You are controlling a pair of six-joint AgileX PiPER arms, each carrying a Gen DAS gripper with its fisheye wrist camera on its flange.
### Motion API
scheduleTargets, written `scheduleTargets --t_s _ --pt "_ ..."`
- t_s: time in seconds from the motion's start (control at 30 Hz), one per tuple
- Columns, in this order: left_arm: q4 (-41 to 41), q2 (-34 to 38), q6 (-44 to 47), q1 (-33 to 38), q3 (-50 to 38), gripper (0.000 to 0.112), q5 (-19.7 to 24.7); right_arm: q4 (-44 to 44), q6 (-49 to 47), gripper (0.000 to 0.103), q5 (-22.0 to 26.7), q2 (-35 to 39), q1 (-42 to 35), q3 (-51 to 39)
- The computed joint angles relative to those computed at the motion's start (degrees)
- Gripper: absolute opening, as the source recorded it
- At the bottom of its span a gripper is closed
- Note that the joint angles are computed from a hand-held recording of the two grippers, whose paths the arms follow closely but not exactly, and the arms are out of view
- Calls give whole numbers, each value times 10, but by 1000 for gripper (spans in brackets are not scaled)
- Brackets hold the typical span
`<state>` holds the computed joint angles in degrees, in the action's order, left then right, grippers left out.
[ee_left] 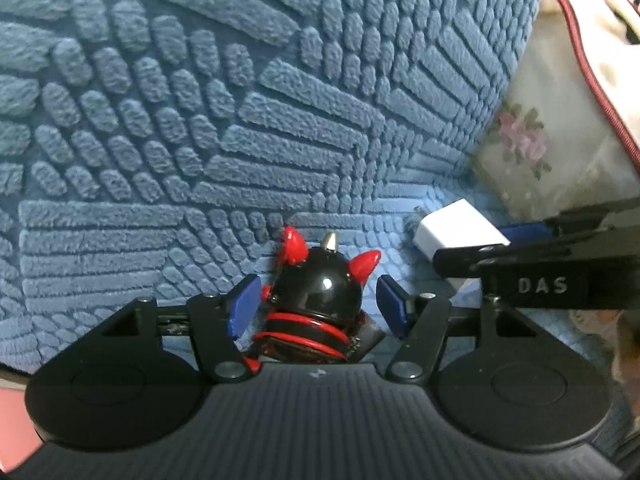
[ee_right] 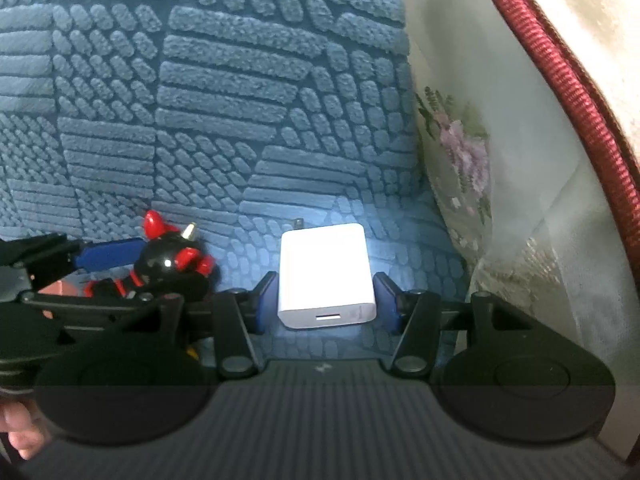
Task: Organize rigid objects
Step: 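Lift the devil figure and cube charger off the cushion with both tools, then carry the devil figure and cube charger toward the pink box with both tools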
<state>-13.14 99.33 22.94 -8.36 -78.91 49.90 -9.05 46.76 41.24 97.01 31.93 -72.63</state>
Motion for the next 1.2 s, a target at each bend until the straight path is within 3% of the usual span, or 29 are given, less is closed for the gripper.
scheduleTargets --t_s 0.17,0.33,0.67,0.9,0.97,1.2 --pt "38 9 -26 -19 11 66 -24 12 -15 54 -18 -12 -14 30" --pt "41 -15 -45 -11 47 65 -51 -25 39 54 -24 -17 20 49" --pt "14 -135 -99 38 143 65 -85 -94 140 54 -9 -45 104 74" --pt "-4 -215 -115 65 192 64 -69 -152 198 53 23 -46 162 61" --pt "-9 -246 -118 77 199 64 -45 -172 220 53 28 -50 178 68" --pt "-7 -340 -122 100 239 65 -6 -218 299 53 97 -96 250 82"
